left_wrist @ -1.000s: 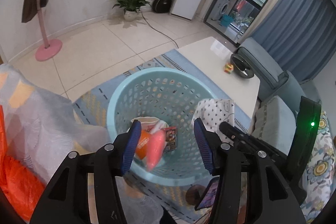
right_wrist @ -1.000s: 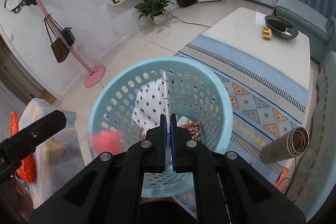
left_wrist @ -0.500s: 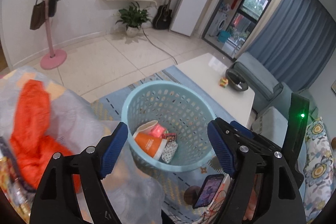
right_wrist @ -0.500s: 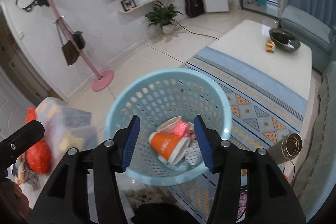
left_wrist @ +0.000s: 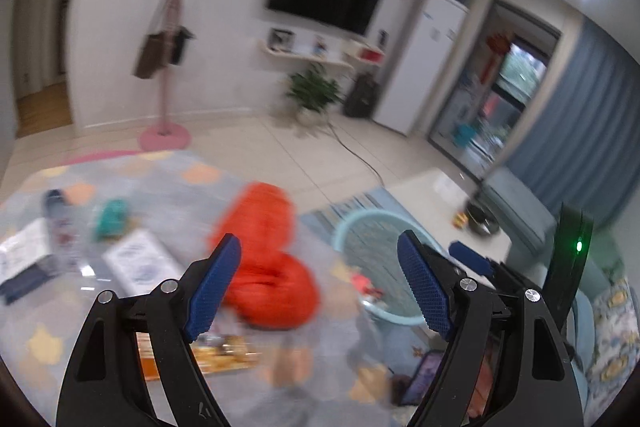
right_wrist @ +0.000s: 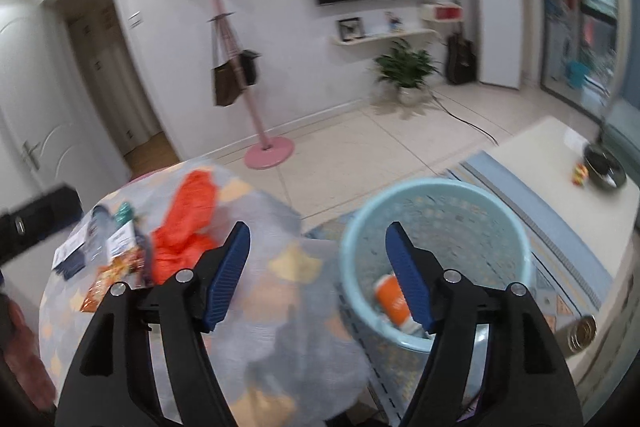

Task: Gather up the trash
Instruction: 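Move both tools back over the table, then grasp the clear milk bottle with the left tool while the right tool grasps the red plastic bag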

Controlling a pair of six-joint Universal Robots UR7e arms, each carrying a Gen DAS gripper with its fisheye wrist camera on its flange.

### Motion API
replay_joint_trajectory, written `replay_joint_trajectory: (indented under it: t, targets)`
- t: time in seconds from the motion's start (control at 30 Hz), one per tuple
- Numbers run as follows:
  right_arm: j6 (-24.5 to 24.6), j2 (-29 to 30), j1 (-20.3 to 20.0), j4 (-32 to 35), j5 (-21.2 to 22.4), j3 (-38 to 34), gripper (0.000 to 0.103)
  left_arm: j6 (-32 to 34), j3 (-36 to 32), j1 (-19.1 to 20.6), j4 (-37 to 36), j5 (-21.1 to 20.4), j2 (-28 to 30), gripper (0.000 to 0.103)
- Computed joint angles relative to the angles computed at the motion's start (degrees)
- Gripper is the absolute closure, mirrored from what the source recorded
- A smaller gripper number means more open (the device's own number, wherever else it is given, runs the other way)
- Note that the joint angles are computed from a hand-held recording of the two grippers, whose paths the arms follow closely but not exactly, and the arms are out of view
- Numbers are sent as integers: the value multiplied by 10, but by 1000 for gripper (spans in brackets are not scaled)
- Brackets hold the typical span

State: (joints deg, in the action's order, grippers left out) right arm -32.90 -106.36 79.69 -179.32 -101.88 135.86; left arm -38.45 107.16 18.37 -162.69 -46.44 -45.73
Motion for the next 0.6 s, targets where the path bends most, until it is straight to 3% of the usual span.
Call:
replay_joint_trajectory:
  t: [0.13, 0.27, 0.4, 0.6]
  targets:
    - [-5, 45, 45, -22, -19, 1, 29, -49, 46, 0, 38, 55, -61, 24]
    - [-5, 93, 68, -29, -37, -6, 26, -126, 77, 21, 115, 80, -117, 24]
    - [-1, 143, 80, -27, -58, -23, 26, -173, 82, 63, 171, 54, -141, 25]
    - [13, 169, 74, -2, -52, -38, 26, -148, 89, 120, 117, -3, -132, 34]
